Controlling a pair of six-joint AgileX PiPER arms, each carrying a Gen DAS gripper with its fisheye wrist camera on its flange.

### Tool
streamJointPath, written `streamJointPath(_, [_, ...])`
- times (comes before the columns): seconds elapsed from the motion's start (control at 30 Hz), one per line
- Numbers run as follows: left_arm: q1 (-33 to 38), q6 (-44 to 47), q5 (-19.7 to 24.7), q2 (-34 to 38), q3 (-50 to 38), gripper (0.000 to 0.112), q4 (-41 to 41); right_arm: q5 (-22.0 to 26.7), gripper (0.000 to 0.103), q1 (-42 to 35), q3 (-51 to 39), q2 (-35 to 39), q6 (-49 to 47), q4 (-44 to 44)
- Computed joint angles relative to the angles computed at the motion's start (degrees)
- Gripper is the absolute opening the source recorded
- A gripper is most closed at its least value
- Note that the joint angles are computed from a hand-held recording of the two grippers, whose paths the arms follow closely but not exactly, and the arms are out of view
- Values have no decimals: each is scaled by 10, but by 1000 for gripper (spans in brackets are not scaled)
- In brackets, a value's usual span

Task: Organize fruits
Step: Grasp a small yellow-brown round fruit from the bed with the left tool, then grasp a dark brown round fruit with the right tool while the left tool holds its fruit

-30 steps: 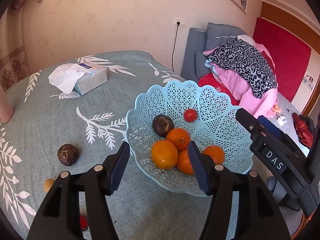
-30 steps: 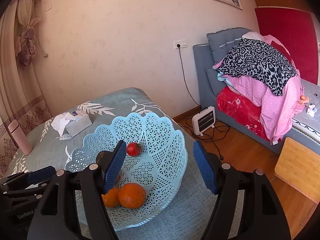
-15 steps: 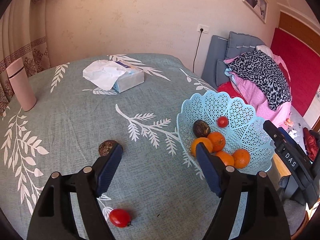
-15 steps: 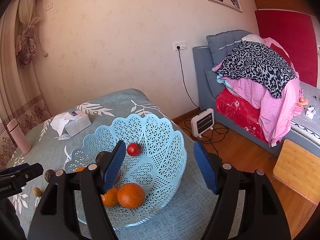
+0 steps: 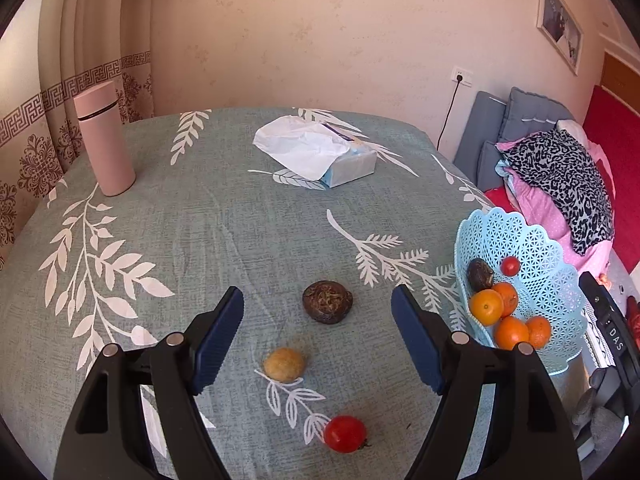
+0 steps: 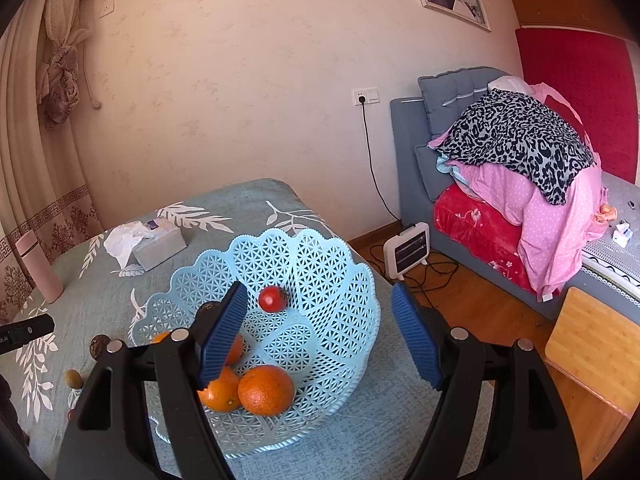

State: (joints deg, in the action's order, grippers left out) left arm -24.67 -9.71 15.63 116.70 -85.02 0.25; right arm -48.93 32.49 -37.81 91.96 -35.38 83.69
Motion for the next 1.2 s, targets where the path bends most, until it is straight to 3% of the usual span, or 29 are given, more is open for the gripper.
streamJointPath(0.3, [6, -16, 11, 32, 7, 74, 15, -21, 83, 20, -11, 12, -23, 5])
streamJointPath(0.37, [6, -17, 22, 44, -2, 65, 16, -20, 83, 20, -11, 12, -22, 5])
streamJointPath(0.67, [4, -31, 52, 83, -32, 44, 32, -20, 83, 24, -18, 19, -36, 9])
streamJointPath(0.87, [8, -10, 29, 69, -6, 29, 13, -38, 83, 35, -27, 29, -50, 18])
streamJointPath(1.03, [16, -7, -10, 30, 48, 29, 3, -53, 83, 53, -41, 39, -77, 31])
streamJointPath(1.2, [31, -18, -49, -13, 98, 29, 2, -27, 83, 68, -73, 41, -124, 40])
